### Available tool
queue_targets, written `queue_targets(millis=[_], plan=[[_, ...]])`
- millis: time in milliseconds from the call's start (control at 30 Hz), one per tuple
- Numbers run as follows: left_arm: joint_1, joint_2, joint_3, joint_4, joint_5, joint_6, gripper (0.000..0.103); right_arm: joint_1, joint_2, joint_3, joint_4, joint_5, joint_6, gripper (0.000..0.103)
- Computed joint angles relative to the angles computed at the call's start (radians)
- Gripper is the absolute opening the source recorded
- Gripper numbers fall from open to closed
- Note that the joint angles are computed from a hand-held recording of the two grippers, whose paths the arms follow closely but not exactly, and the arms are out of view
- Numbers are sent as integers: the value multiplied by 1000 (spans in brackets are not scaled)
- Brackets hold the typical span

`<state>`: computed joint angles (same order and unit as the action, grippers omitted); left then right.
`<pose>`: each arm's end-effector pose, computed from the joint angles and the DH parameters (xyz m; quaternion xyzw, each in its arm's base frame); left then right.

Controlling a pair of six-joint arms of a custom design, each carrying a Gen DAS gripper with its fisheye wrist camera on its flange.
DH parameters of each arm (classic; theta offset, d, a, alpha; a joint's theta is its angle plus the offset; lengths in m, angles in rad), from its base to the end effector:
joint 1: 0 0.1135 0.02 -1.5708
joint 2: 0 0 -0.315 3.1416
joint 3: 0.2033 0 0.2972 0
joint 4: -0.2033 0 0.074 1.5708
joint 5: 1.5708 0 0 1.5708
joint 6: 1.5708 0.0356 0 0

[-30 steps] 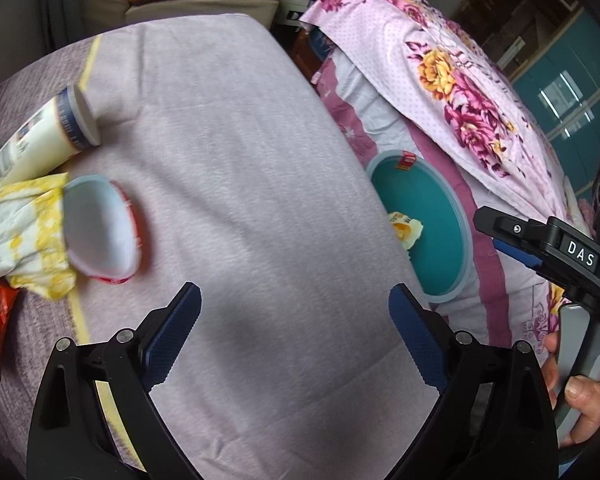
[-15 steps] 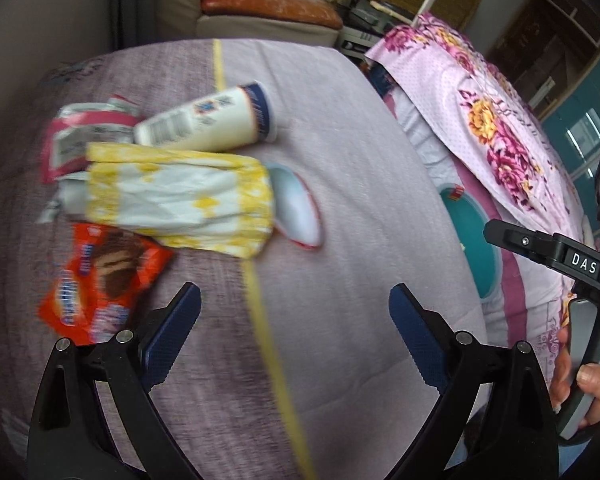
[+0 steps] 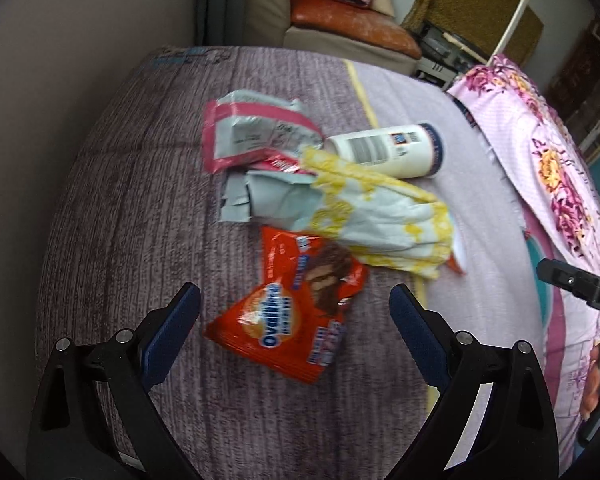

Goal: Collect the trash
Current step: 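Move both tools back to the remaining trash on the table, then grasp the orange Ovaltine wrapper with the left tool while the right tool grasps the white bowl rim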

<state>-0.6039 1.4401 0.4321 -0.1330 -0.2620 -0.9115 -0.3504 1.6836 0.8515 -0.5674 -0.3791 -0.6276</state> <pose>0.1947 -0.1231 0.1131 -0.1759 0.9529 -0.0526 0.2413 0.2995 -0.0954 0.1462 -0.1511 0.9669 0.1263 0.1623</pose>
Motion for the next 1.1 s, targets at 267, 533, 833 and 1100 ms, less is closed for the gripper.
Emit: queue_targets(millis=[267, 533, 833, 1100], plan=[[54, 68, -49, 91, 46, 52, 95, 111, 54, -13, 102, 14, 77, 74], [35, 121, -77, 175, 10, 53, 95, 205, 133, -16, 189, 38, 100, 52], [-50, 95, -109, 178, -73, 12, 68, 266, 163, -54, 293, 62, 120, 41], [-90, 70, -123, 178, -84, -50, 57, 250, 149, -85, 315, 42, 92, 8]])
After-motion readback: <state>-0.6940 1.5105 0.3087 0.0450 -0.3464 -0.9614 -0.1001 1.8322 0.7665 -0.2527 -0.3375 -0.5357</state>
